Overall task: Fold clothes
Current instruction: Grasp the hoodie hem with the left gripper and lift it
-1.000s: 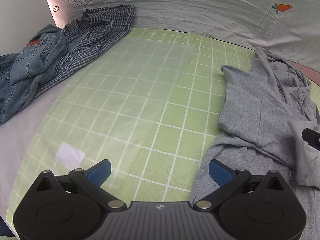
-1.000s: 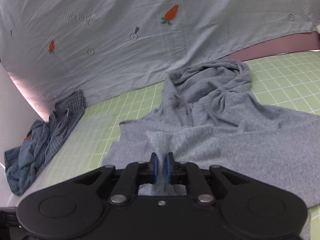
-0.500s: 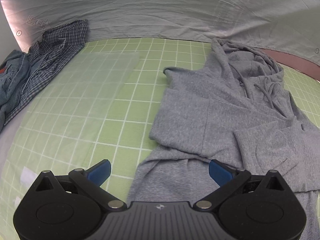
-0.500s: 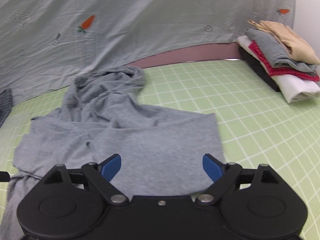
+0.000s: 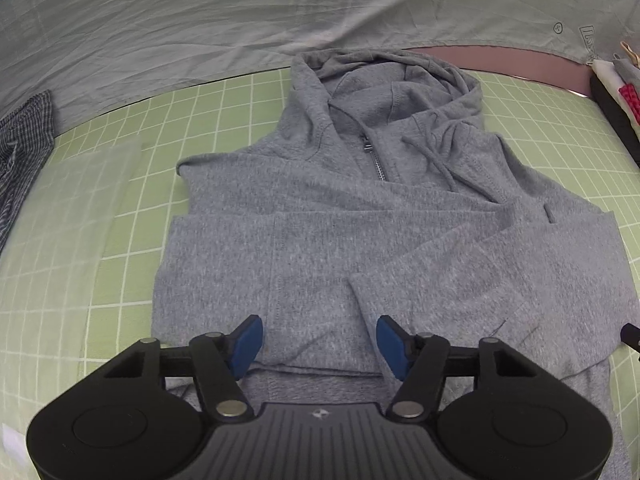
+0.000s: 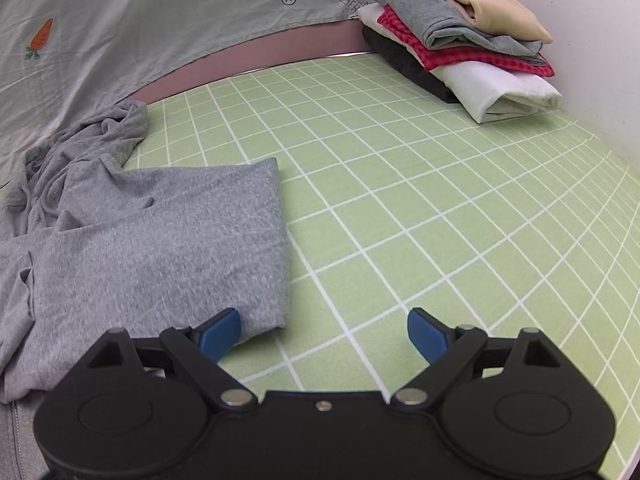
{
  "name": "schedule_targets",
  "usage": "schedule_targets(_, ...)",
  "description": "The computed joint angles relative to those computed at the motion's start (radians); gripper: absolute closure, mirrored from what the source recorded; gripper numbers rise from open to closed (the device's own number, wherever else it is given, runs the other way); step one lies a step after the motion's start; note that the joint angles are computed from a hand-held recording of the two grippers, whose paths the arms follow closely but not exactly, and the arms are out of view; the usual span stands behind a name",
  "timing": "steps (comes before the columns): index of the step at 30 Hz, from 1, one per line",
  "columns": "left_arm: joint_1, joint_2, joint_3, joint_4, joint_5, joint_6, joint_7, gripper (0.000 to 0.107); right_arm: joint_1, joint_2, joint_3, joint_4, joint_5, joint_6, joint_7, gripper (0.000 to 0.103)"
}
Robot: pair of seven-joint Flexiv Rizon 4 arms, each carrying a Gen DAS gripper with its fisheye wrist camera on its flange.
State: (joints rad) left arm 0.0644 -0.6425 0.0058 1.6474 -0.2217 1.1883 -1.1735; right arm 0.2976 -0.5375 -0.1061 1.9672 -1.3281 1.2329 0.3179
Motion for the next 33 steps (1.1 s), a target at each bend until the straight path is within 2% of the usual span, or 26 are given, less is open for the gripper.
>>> schedule_targets(4,0.026,-0.004,-0.048,-0.007,-0.038,-0.023,0.041,0.066,0.003,-0.017,0.009,-0.014,0.059,-0.004,-0.058,0.012)
schedule_targets(7,0.045,-0.013,-0.084,-0.017,-0.081,-0.053,0.083,0.067,0.011,-0.021,-0.003,-0.016,0.081,0.007,-0.060,0.011)
schedule_targets(13,0.046,-0.037,-0.105,-0.035,-0.135,-0.087,0.126,0.068,0.029,-0.022,-0.021,-0.015,0.105,0.009,-0.071,0.010)
schedule_targets(14,0.048,-0.037,-0.111,-0.030,-0.144,-0.078,0.136,0.074,0.031,-0.021,-0.023,-0.013,0.105,0.008,-0.071,0.010)
schedule_targets(15,0.054,-0.033,-0.121,-0.018,-0.155,-0.057,0.154,0.091,0.032,-0.019,-0.025,-0.011,0.106,0.008,-0.071,0.010)
schedule_targets(16,0.065,-0.027,-0.138,-0.004,-0.171,-0.034,0.177,0.099,0.034,-0.018,-0.025,-0.010,0.108,0.006,-0.072,0.010)
schedule_targets(19,0.109,-0.002,-0.204,0.044,-0.249,0.022,0.253,0.100,0.039,-0.012,-0.028,-0.006,0.106,-0.004,-0.068,0.010)
schedule_targets(25,0.172,0.057,-0.287,0.112,-0.421,0.115,0.308,0.101,0.042,-0.001,-0.025,-0.002,0.082,-0.027,-0.045,0.010)
schedule_targets(31,0.243,0.119,-0.400,0.150,-0.679,0.182,0.433,0.101,0.032,-0.011,-0.007,-0.013,0.069,-0.014,-0.071,0.010)
schedule_targets(33,0.239,0.128,-0.407,0.147,-0.742,0.199,0.471,0.101,0.034,-0.018,-0.007,-0.019,0.064,-0.004,-0.089,0.010)
